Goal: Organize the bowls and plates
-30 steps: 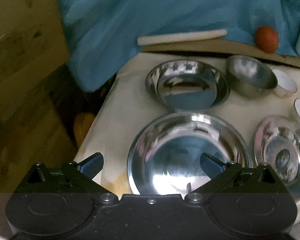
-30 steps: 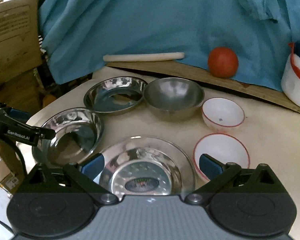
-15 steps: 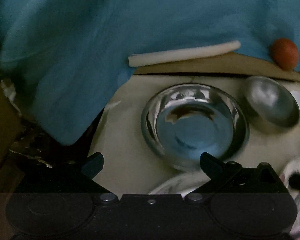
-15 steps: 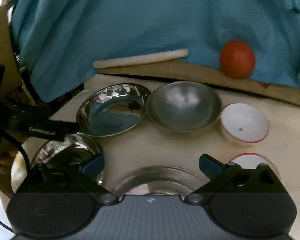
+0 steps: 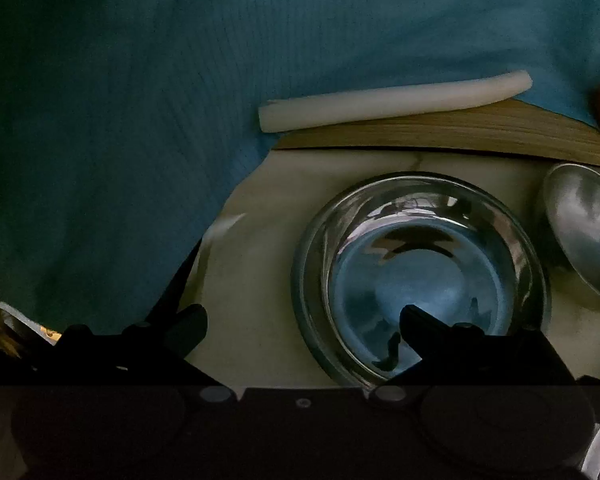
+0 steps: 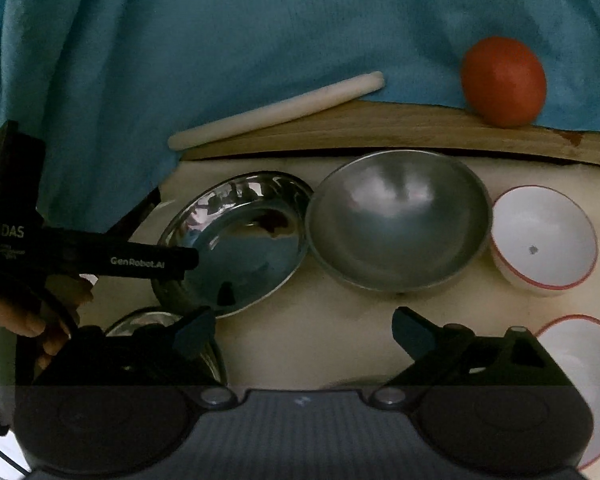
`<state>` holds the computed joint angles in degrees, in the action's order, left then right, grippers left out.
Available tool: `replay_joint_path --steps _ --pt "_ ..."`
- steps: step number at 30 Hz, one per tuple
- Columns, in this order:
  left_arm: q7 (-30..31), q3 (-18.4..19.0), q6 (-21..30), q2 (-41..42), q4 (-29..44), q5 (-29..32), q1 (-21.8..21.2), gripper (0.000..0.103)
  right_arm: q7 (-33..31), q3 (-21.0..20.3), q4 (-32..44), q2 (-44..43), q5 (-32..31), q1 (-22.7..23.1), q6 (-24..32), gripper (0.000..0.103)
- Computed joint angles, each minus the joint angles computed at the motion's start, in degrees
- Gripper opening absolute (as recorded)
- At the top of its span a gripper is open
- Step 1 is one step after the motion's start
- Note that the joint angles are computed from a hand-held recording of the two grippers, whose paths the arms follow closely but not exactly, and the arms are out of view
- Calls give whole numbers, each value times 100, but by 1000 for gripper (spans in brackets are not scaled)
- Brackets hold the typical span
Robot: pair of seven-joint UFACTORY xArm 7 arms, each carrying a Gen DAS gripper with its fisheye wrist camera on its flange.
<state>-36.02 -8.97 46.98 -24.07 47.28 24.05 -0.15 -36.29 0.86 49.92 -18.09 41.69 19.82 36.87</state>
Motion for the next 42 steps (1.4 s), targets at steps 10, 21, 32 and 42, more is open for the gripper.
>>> replay_joint_path --steps 10,21,32,42 --pt "153 136 -42 -71 -45 -298 -50 91 202 67 279 433 375 -49 166 84" --pt "457 236 -253 -211 -173 -784 -62 55 597 294 563 776 389 -144 259 64" --pt "218 79 -223 -303 -267 -603 47 21 792 437 625 940 313 -124 80 26" --pt "-67 -81 -408 -459 -418 -328 159 18 732 462 489 824 206 10 -224 25"
